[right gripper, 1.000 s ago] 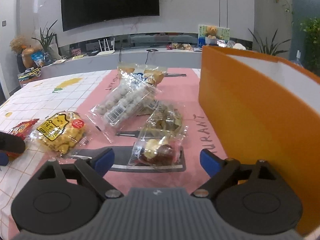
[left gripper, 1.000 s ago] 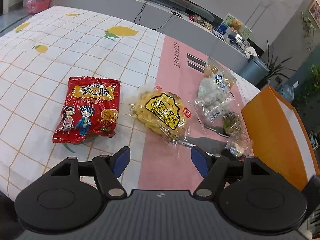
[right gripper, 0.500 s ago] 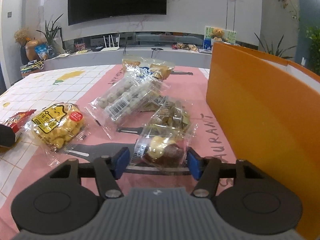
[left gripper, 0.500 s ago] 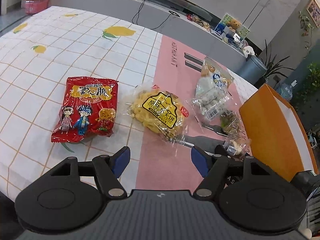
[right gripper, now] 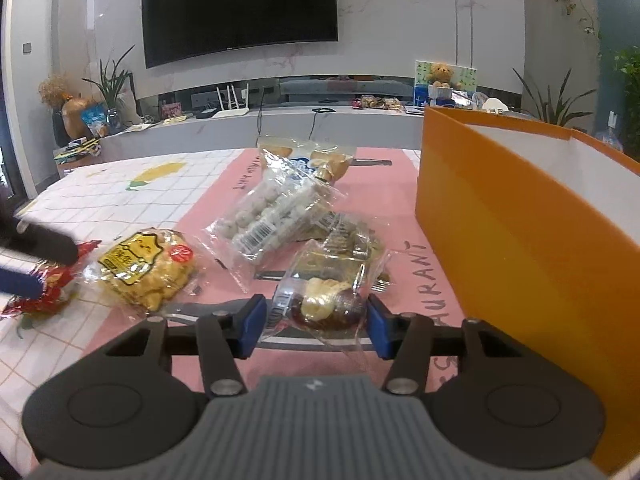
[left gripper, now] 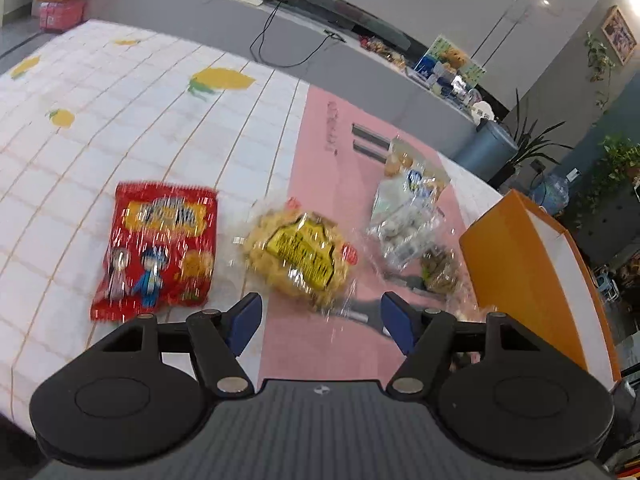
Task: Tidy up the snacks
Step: 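Close right tool on clear chocolate pastry packet while left tool approaches yellow waffle bag, then lower left tool onto the yellow waffle bag and close it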
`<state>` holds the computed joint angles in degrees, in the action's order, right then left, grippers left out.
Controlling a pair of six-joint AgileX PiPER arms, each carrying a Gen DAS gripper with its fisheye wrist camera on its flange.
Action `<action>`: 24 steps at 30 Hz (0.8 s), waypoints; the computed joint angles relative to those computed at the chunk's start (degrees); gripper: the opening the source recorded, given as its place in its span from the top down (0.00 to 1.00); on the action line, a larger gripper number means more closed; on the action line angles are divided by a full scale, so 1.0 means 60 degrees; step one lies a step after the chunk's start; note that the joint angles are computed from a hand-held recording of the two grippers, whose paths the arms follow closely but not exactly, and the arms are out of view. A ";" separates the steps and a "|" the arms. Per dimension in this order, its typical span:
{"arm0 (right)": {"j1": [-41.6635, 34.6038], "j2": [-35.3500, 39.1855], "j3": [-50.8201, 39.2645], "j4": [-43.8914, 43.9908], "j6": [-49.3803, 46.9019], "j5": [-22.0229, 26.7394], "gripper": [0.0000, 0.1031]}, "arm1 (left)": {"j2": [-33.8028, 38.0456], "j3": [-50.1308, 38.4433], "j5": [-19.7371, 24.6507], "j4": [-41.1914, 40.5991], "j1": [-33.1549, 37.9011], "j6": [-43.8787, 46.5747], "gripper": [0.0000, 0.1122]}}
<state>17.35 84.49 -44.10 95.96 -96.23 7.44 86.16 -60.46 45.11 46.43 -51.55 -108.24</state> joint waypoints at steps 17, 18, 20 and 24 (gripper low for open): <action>0.0172 -0.0392 0.0251 -0.4257 0.3751 0.0080 0.50 | 0.2232 -0.2599 0.0126 -0.2256 0.2153 0.5162 0.23; 0.0200 -0.0421 0.0274 -0.4192 0.3647 0.0063 0.50 | 0.2371 -0.2689 0.0218 -0.2340 0.2232 0.5378 0.22; 0.0218 -0.0455 0.0301 -0.3886 0.3217 0.0061 0.50 | 0.2566 -0.2753 0.0183 -0.2517 0.2425 0.5740 0.22; 0.0279 -0.0539 0.0367 -0.3858 0.3048 0.0034 0.51 | 0.2753 -0.2520 -0.0195 -0.2229 0.2428 0.5784 0.16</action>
